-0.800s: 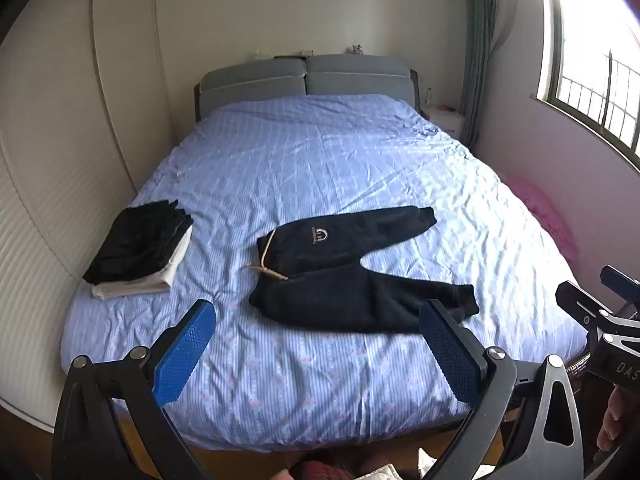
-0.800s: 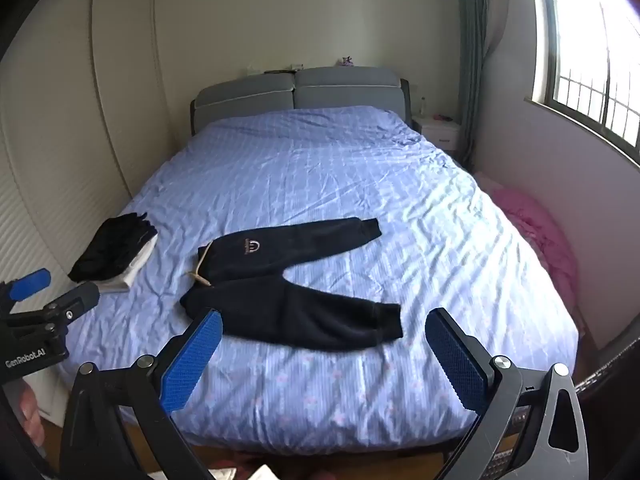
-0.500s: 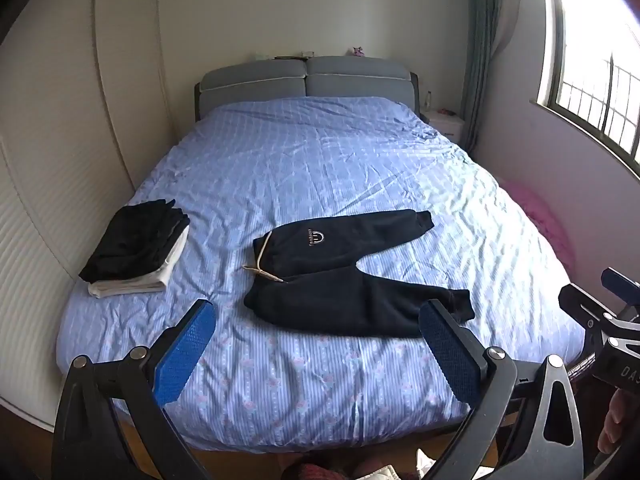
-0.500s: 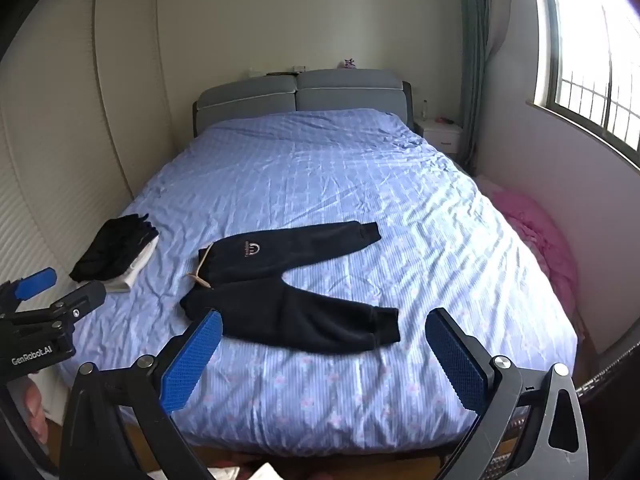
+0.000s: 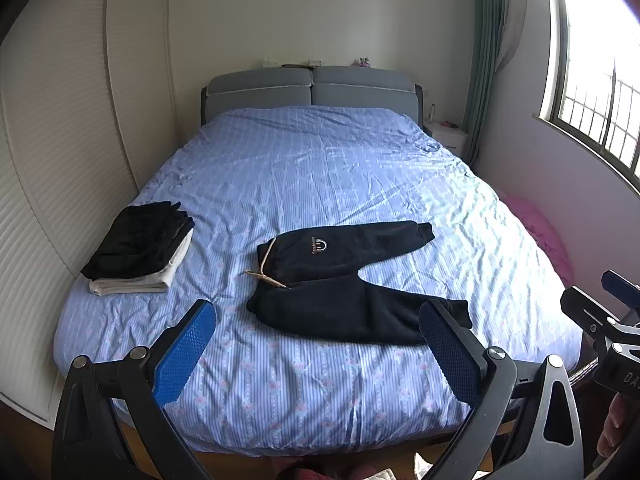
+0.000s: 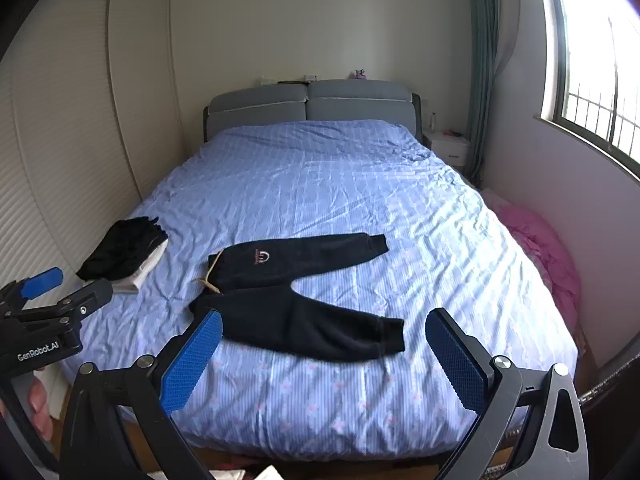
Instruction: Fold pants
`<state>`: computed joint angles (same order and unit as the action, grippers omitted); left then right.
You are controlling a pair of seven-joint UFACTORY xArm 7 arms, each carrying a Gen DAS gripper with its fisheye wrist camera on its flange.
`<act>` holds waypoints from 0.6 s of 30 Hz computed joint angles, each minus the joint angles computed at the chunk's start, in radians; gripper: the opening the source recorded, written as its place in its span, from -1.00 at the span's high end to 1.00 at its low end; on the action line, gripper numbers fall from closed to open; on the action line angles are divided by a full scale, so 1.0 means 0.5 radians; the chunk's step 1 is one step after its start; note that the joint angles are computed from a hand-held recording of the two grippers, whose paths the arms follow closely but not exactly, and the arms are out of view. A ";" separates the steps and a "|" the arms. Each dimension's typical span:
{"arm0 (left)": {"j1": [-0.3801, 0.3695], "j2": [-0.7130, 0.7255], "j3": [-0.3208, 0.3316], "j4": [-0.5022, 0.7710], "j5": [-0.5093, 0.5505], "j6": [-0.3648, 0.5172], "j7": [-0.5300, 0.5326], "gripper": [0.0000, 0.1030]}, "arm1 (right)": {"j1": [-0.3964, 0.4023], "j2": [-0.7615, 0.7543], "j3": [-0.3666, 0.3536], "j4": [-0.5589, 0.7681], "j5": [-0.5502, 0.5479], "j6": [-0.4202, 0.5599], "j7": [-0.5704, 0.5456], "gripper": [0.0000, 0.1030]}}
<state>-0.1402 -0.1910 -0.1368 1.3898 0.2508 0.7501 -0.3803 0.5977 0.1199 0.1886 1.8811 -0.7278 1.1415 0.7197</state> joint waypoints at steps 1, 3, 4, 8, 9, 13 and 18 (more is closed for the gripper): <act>-0.002 0.001 0.002 0.002 -0.008 0.001 0.007 -1.00 | 0.000 -0.001 -0.001 -0.003 -0.004 -0.004 0.004 -1.00; -0.004 -0.009 0.004 -0.013 -0.013 -0.011 0.018 -1.00 | 0.003 -0.004 -0.002 -0.005 -0.020 -0.006 0.020 -1.00; -0.004 -0.012 0.003 -0.014 -0.011 -0.011 0.021 -1.00 | -0.001 -0.007 -0.002 -0.011 -0.014 -0.012 0.018 -1.00; 0.000 0.003 0.004 0.014 -0.019 0.007 0.024 -1.00 | -0.005 -0.014 0.001 -0.026 -0.011 -0.015 0.032 -1.00; 0.001 0.002 0.003 0.014 -0.017 0.010 0.019 -1.00 | -0.009 -0.024 0.001 -0.042 -0.005 -0.020 0.034 -1.00; -0.003 -0.001 0.005 0.028 -0.028 0.035 0.021 -1.00 | -0.031 -0.048 0.010 -0.067 0.020 -0.028 0.034 -1.00; -0.003 -0.005 0.008 0.032 -0.036 0.045 0.030 -1.00 | -0.047 -0.062 0.023 -0.093 0.022 -0.044 0.036 -1.00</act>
